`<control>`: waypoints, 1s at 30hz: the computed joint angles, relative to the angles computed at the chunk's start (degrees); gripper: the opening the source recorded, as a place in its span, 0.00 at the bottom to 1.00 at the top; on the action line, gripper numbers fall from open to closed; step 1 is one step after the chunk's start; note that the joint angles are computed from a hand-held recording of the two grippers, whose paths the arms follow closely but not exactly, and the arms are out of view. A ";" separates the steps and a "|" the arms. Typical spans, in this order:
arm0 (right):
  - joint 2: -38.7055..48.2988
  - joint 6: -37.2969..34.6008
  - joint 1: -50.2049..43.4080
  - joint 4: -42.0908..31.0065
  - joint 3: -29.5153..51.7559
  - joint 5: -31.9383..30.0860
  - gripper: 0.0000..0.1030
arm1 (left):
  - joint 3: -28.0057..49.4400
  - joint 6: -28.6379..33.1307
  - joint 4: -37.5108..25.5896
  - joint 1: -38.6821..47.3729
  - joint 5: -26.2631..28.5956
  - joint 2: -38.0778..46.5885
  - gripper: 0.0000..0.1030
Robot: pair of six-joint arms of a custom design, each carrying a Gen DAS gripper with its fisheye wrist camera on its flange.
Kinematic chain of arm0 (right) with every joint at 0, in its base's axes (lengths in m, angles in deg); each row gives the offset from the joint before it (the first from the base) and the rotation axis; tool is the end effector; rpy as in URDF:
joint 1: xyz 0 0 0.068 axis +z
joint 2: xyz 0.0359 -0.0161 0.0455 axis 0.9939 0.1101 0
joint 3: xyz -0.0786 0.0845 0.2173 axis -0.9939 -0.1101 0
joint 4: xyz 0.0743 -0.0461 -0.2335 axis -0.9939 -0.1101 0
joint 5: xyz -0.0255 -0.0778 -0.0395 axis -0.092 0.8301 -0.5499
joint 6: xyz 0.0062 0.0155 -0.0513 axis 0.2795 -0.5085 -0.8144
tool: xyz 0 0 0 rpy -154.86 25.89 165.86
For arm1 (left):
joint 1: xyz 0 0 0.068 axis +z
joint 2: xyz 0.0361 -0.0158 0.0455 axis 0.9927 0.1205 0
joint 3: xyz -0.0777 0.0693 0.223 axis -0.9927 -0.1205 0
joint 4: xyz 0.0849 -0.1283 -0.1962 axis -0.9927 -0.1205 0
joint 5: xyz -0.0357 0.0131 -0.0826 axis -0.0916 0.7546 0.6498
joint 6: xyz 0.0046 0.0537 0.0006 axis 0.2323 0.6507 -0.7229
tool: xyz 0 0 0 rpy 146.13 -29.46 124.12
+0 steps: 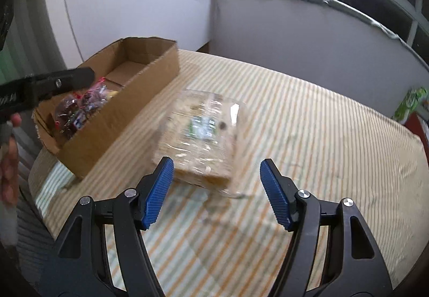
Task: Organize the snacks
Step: 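Close the right gripper on the wrapped bread cake while the left grips it too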
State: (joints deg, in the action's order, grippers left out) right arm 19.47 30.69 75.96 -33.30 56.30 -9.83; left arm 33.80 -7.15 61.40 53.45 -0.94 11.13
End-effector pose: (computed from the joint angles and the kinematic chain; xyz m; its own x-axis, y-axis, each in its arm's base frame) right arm 0.2519 -0.0204 0.1093 -0.6412 -0.3664 -0.6743 -0.4775 0.8783 -0.0232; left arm 0.2345 -0.1199 0.1414 -0.6793 -0.1885 -0.7093 -0.1008 0.9813 -0.1642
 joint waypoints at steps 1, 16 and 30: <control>0.79 -0.81 -1.53 -0.51 0.69 -1.28 0.68 | 1.50 -0.56 -0.47 -1.53 -0.30 1.53 0.87; 19.36 -4.75 -12.42 -15.24 20.58 -15.55 0.68 | 22.41 -3.55 -2.47 -4.89 2.55 27.21 0.87; 30.72 -5.91 -1.56 -31.16 44.78 -10.57 0.68 | 10.99 -7.87 3.43 -13.92 -5.26 22.15 0.88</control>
State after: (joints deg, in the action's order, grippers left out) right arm 50.19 24.78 74.40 -64.45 101.08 -20.41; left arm 44.79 -15.02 64.82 39.53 -6.20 33.28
